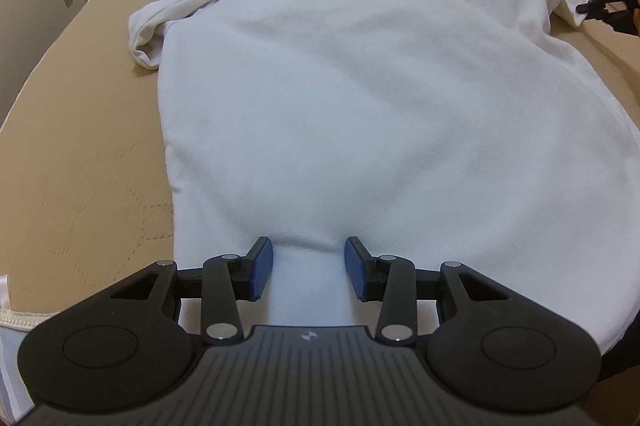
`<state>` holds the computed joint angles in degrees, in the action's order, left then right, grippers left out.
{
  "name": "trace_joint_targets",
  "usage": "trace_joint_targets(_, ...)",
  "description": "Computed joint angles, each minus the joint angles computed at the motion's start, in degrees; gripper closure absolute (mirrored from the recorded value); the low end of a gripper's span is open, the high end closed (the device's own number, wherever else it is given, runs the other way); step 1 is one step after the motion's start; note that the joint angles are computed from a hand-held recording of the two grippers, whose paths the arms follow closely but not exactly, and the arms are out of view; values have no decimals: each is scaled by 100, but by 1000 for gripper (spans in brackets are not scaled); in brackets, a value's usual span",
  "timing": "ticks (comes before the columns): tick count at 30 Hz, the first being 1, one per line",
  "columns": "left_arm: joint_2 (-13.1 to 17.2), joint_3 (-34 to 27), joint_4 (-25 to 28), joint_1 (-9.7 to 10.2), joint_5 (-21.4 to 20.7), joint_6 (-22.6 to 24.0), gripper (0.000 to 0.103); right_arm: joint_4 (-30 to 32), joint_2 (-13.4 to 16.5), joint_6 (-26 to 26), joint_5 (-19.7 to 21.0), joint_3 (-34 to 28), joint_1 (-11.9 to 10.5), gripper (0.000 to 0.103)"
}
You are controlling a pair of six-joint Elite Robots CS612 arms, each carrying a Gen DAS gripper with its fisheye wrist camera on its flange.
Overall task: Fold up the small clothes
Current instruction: 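Grasp the folded-over sleeve cuff with the right gripper, then lift and pull the sleeve outward from the shirt body with the right gripper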
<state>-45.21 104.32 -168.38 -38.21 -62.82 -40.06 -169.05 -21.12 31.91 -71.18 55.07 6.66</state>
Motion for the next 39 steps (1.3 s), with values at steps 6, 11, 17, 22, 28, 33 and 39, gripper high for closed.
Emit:
trace_joint_targets(6,6,4,-65,9,-22,51,58,-1567,86,1345,257,181,-271,92)
trace_joint_targets(11,5,-7,-37,8,-14,40,58,-1510,394,2210,302,-285,-361,76)
trace_joint_targets(17,7,-23,22,-11,40,-27,58,-1049,930,2706,447,-1294,-372,70)
trace_joint_targets(22,11,-29,44,-20,75,-88,58,-942,1188,2879,748,-1814,-398,89)
trace_joint_targets(28,12,-19,-1,-5,40,-81,58,-3057,954,1996,-819,-1454,-150,99)
trace_joint_targets(33,18,-1,-78,15,15,-32,58,-3756,581,602,-3209,-767,275,99)
trace_joint_targets(39,28,25,-177,22,12,28,58,-616,53,2818,-3084,119,118,98)
